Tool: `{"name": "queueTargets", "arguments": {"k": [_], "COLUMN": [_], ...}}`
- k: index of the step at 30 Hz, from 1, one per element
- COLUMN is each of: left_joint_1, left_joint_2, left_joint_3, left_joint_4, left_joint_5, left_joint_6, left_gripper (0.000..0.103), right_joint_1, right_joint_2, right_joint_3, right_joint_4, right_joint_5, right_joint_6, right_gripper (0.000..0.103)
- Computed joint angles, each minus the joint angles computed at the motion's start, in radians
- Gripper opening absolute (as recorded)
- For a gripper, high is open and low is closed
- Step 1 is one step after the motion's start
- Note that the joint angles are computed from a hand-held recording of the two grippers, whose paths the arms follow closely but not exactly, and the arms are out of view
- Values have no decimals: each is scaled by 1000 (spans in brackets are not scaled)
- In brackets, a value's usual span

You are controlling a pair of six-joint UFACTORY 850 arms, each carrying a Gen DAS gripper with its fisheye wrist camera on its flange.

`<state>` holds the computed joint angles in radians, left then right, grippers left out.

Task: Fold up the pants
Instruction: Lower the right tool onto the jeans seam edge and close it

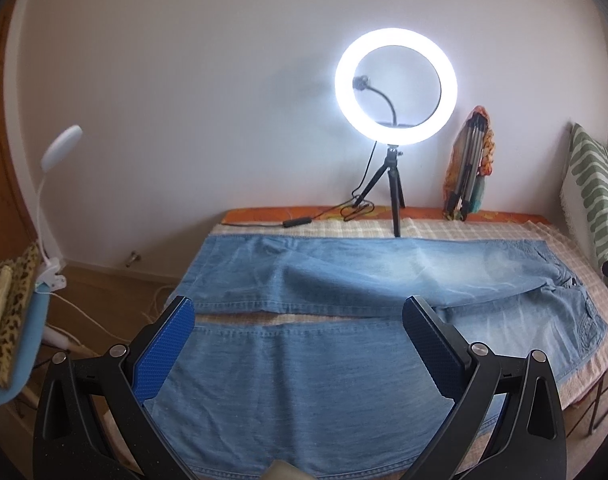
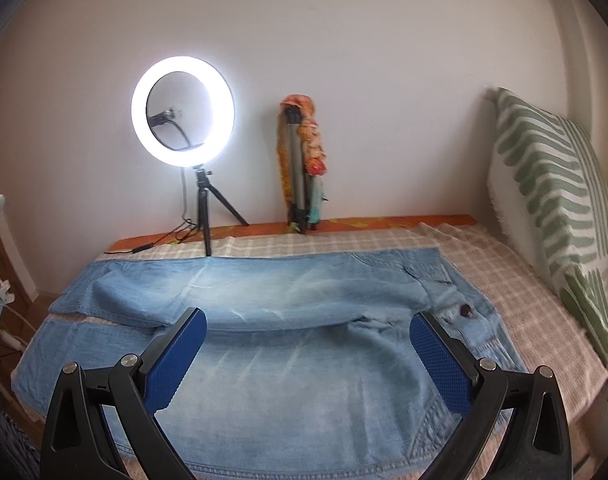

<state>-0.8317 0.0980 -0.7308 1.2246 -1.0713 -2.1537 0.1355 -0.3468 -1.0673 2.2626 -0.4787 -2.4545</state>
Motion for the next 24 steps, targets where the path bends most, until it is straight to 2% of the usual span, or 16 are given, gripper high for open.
{"name": "queueTargets", "arguments": {"k": [5, 10, 13, 18, 21, 24], "left_joint_1": [133, 309, 407, 546, 608, 655], "left_joint_2": [91, 153, 126, 56, 2, -61], "left_joint_3": [79, 127, 117, 95, 73, 44], "left_joint_4": [11, 21, 31, 68, 111, 158], "left_joint_5": [98, 228, 281, 419, 497, 572], "left_joint_6": [58, 128, 199, 217, 197, 165], "left_gripper": [103, 101, 95, 94, 91, 87], "right_joint_1": [32, 96, 127, 171, 196, 214], "right_joint_2": [-71, -186, -279, -452, -559, -706], "right_joint_3": [-106, -291, -427, -675, -837, -1073], "right_joint_4": [-126, -362, -537, -874, -1092, -1320], "right_joint_5": [-17, 40, 55, 30, -6, -120], "right_joint_6": [55, 230, 360, 630, 830, 1082], "right_gripper": [103, 103, 103, 102, 98, 93]}}
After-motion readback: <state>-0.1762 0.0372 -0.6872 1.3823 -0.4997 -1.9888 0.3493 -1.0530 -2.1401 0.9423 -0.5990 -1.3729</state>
